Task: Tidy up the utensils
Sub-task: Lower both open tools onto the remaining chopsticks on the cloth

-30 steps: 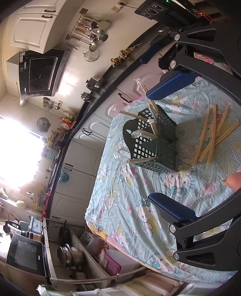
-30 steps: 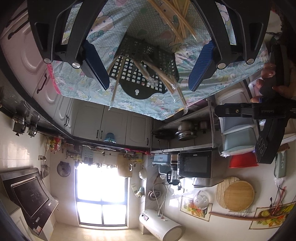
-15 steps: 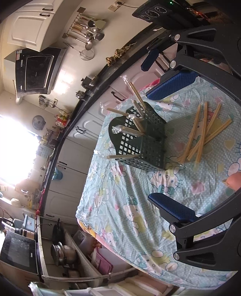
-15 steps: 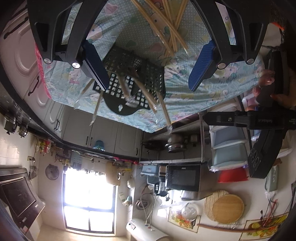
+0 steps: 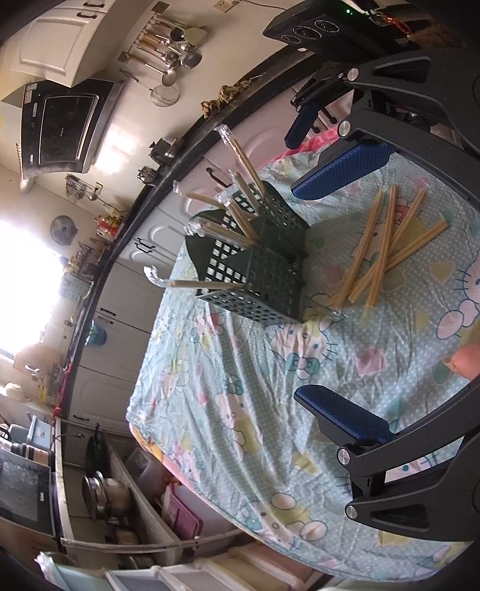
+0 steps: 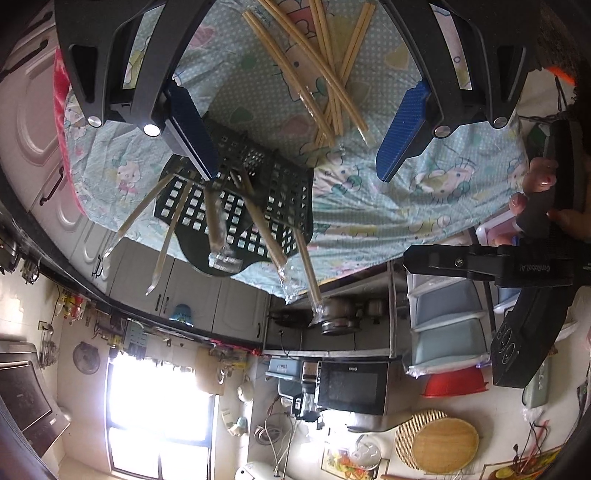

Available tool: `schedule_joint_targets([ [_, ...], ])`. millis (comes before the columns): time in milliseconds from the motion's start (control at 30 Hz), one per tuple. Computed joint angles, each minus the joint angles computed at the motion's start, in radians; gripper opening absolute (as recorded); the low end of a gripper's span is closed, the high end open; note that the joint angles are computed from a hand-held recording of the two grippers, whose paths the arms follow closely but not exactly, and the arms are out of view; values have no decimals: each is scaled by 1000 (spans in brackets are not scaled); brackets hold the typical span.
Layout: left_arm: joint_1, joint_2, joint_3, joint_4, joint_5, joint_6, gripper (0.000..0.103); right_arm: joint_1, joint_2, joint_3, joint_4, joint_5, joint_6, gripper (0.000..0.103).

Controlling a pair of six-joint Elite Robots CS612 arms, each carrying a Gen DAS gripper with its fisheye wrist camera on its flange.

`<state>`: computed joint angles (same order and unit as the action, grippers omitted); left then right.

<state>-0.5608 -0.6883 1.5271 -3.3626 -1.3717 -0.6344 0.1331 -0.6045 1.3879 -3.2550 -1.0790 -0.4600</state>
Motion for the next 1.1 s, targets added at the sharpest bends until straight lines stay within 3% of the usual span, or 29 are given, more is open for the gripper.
schedule_joint_targets([
  [267, 7, 13, 3, 36, -43, -38, 92, 4, 11, -14, 82, -23, -52, 84],
  [767, 38, 56, -3, 93, -184, -189, 91, 23, 51, -78, 263, -93, -170, 76],
  [900, 44, 70, -14, 93, -241, -207, 87, 28, 65, -100, 291, -119, -176, 74],
  [1100, 47, 95, -40, 98, -308, -229, 70, 35, 84, -136, 345, -160, -209, 68],
])
